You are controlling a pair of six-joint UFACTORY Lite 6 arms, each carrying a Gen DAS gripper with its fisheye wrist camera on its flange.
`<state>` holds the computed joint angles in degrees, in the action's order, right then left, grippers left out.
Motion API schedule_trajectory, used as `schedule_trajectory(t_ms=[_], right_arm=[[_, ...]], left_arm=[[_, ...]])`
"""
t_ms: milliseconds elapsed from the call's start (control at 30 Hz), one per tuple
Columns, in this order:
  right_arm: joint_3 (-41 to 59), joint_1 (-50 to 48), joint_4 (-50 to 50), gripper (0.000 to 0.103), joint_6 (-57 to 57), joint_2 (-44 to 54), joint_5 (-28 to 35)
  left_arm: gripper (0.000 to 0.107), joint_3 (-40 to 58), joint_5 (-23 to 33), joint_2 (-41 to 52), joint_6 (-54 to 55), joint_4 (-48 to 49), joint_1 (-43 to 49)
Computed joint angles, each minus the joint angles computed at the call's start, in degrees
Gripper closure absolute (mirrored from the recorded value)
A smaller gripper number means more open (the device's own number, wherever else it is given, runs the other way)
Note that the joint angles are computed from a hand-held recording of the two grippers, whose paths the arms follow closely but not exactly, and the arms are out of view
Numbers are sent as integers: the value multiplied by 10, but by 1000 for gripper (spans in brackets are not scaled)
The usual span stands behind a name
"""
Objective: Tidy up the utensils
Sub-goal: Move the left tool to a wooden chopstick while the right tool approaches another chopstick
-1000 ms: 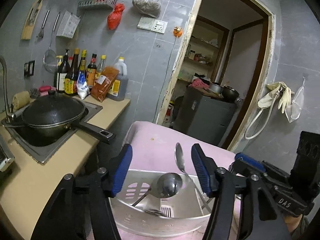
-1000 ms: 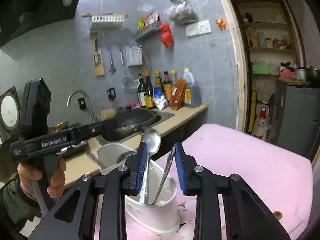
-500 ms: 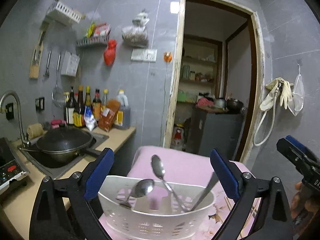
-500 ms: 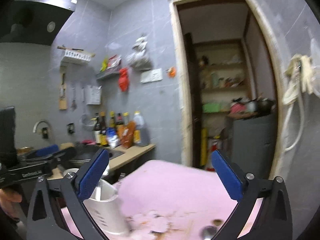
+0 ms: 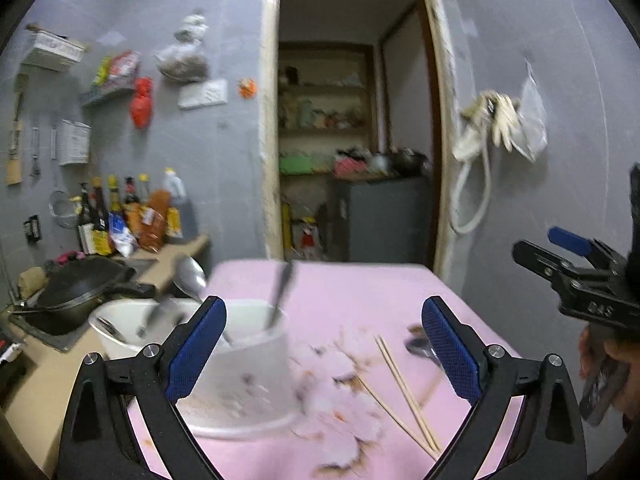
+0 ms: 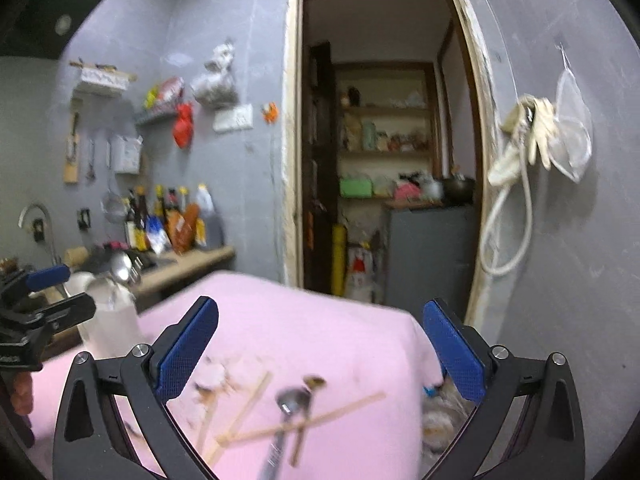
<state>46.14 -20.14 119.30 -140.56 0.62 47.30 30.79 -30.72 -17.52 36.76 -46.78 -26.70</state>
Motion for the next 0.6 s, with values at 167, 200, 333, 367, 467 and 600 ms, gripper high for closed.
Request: schedule_trajectory(t_ms=[167, 200, 333, 367, 467, 600], right_arm=[[28, -18, -55, 0, 21, 57, -41], [37, -21, -72, 0, 34, 69, -48], [76, -20, -121, 0, 85, 122, -79], [85, -19, -134, 0, 98, 132, -83], [115, -9, -180, 0, 148, 163, -107], [154, 12, -245, 0, 217, 202, -147]], left_arm=[[11, 49, 41, 96, 0, -26, -20], [11, 57, 49, 111, 0, -35, -22], [11, 95, 99, 171, -14, -49, -11], [11, 109, 114, 189, -17, -52, -4], [11, 137, 148, 228, -25, -57, 9], [12, 169, 212, 261, -61, -15, 41]])
